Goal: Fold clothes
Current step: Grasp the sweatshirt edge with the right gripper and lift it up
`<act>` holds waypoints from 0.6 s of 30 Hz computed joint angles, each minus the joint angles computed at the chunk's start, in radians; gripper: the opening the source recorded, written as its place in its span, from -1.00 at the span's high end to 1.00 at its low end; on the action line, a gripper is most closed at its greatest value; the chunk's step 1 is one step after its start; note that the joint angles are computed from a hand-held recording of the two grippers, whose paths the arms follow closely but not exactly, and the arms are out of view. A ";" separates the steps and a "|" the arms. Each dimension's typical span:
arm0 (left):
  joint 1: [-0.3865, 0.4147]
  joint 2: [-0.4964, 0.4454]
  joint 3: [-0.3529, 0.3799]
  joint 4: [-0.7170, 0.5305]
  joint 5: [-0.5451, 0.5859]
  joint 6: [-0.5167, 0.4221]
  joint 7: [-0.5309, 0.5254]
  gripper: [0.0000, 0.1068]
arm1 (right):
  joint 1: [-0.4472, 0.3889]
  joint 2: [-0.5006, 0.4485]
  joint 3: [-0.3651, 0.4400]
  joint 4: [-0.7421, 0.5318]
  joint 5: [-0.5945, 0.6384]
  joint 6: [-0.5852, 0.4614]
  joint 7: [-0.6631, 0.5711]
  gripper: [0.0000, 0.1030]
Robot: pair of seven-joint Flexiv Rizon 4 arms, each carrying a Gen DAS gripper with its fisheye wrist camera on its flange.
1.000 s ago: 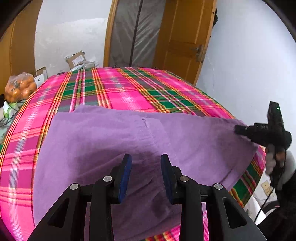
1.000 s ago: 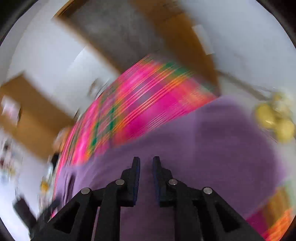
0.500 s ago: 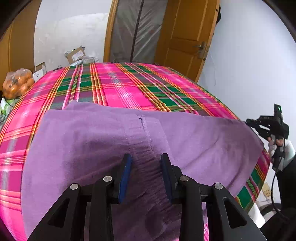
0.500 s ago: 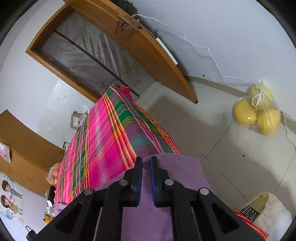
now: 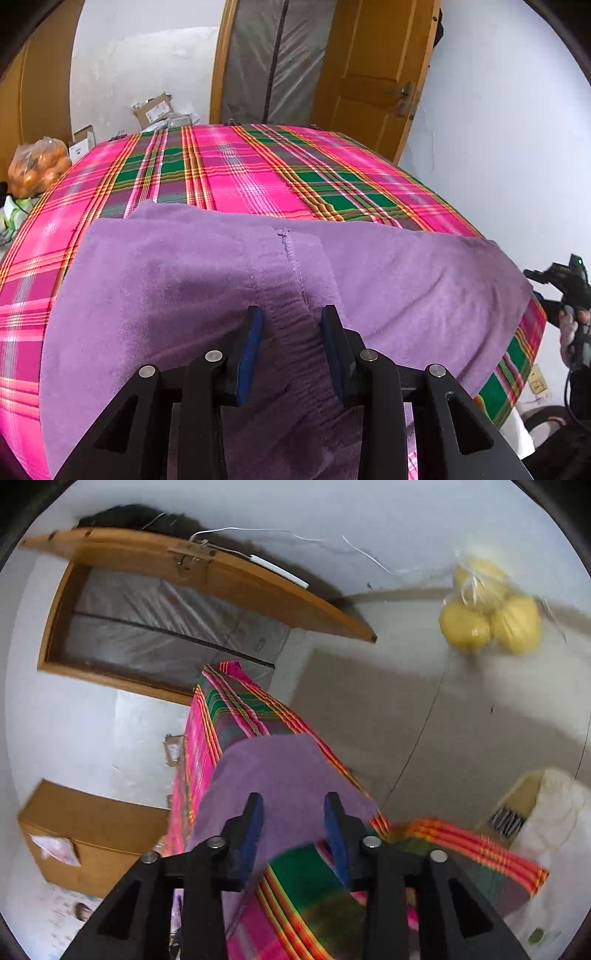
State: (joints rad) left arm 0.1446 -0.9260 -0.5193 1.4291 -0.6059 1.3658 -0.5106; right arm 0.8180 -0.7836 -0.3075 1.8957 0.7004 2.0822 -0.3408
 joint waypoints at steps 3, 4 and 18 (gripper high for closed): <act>-0.006 0.001 0.006 0.001 0.006 0.012 -0.004 0.34 | -0.114 0.004 0.168 0.027 -0.047 0.122 0.050 0.15; -0.008 0.001 0.008 0.001 0.009 0.016 -0.006 0.34 | -0.152 0.002 0.218 0.036 -0.066 0.160 0.066 0.14; -0.006 -0.004 0.005 0.003 0.045 0.039 -0.042 0.33 | -0.454 -0.231 0.494 -0.038 -0.482 0.554 0.428 -0.10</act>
State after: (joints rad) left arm 0.1383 -0.9305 -0.5146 1.4317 -0.5611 1.4051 -0.5521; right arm 0.3639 -1.0144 0.1866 1.8581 0.2188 2.6357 0.0871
